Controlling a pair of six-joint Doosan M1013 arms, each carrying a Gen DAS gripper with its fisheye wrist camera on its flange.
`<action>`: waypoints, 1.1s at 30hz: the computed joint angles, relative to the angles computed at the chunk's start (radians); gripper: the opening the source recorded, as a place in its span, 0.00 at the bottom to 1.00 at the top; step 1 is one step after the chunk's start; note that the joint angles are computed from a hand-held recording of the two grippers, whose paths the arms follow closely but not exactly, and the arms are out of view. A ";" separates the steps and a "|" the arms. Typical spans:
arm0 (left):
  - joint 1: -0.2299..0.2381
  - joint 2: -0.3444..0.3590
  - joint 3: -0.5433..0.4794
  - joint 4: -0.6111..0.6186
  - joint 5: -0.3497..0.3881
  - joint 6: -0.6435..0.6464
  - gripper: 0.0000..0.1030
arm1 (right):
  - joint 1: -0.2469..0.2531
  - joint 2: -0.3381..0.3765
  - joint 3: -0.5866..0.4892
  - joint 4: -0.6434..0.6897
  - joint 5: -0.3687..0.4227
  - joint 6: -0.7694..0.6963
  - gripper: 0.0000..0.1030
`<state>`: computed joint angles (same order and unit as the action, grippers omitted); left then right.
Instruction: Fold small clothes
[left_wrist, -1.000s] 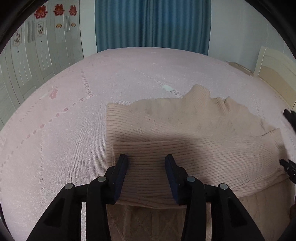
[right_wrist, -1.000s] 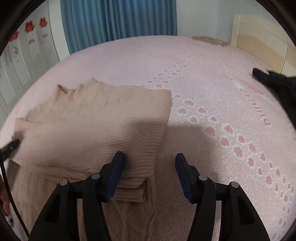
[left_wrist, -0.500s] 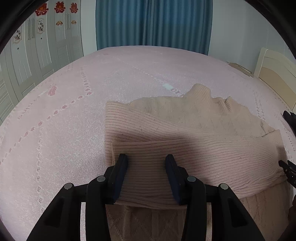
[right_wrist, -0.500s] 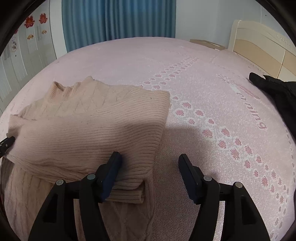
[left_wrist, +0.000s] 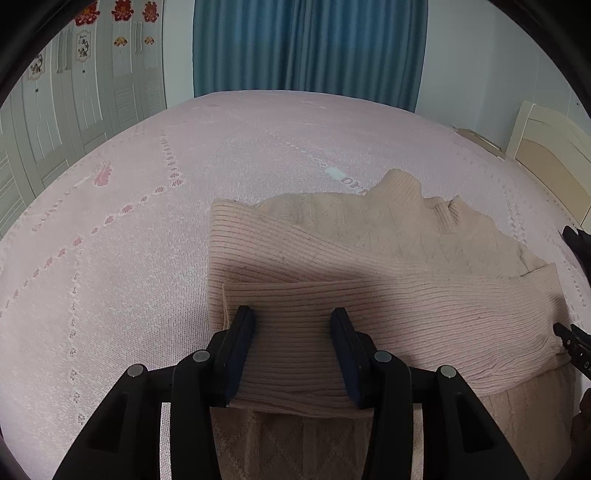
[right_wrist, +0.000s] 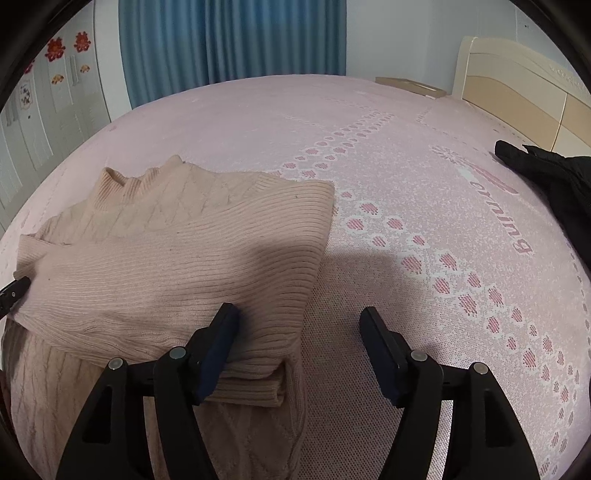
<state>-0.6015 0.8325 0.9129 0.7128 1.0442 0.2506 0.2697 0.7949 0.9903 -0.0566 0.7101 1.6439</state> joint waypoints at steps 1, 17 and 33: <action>0.000 0.001 -0.002 0.000 0.002 0.002 0.40 | 0.000 0.000 -0.001 -0.002 0.001 0.001 0.64; 0.000 0.005 -0.008 -0.001 0.002 0.001 0.40 | 0.001 -0.001 0.003 -0.017 -0.004 0.014 0.66; -0.001 0.003 -0.004 0.000 -0.001 -0.006 0.40 | 0.001 -0.001 0.002 -0.021 -0.005 0.018 0.67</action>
<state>-0.6022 0.8355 0.9088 0.7130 1.0428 0.2447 0.2709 0.7942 0.9919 -0.0773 0.7048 1.6620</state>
